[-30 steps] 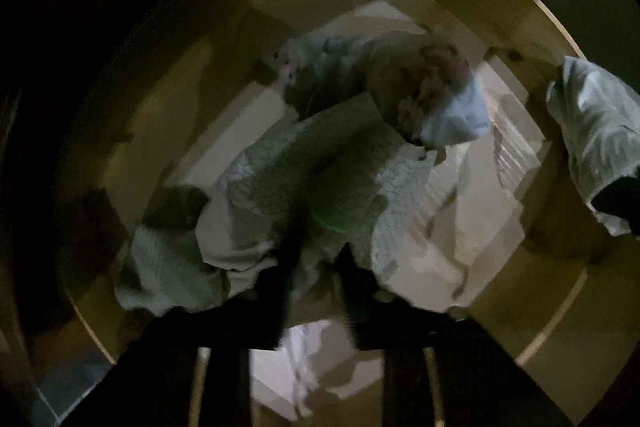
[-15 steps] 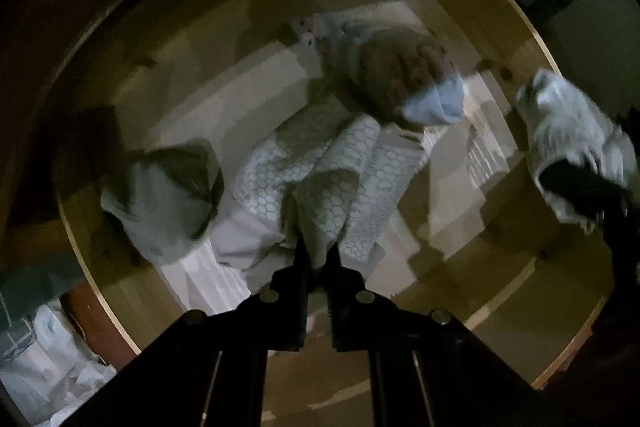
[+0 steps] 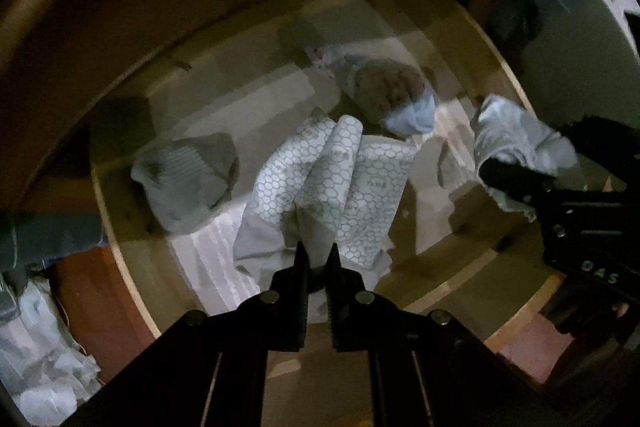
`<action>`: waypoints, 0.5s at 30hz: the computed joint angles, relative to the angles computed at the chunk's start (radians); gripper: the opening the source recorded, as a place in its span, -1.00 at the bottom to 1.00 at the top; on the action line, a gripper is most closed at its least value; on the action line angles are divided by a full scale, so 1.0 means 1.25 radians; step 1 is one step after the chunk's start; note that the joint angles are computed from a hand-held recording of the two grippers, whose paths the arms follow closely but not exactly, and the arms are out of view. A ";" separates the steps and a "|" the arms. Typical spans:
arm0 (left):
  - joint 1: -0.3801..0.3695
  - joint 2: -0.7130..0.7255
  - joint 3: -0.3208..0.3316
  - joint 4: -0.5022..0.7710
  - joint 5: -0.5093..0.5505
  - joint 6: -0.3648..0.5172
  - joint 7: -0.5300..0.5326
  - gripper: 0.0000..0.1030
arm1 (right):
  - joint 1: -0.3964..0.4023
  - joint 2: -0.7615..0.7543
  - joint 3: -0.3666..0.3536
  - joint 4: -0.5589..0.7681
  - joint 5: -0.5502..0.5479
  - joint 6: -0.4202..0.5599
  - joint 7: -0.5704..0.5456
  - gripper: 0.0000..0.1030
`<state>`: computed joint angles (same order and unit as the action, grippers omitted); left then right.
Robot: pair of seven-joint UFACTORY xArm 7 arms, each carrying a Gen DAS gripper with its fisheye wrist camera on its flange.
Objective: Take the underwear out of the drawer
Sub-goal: 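Lift the white hexagon-print underwear out of the drawer with the left gripper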
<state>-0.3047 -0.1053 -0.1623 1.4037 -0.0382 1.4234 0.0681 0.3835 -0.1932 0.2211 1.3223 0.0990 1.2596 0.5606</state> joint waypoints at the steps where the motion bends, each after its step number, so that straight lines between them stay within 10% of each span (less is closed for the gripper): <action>1: 0.003 -0.009 0.003 -0.005 -0.001 -0.001 0.001 -0.87 | 0.001 0.001 0.001 0.002 0.000 0.001 0.001 -0.08; 15: 0.014 -0.042 0.009 0.012 -0.046 -0.016 -0.022 -0.87 | 0.005 0.011 0.003 0.009 -0.008 0.006 0.002 -0.08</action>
<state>-0.2866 -0.1583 -0.1507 1.4185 -0.0956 1.4035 0.0402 0.3902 -0.1795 0.2246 1.3341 0.0889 1.2669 0.5632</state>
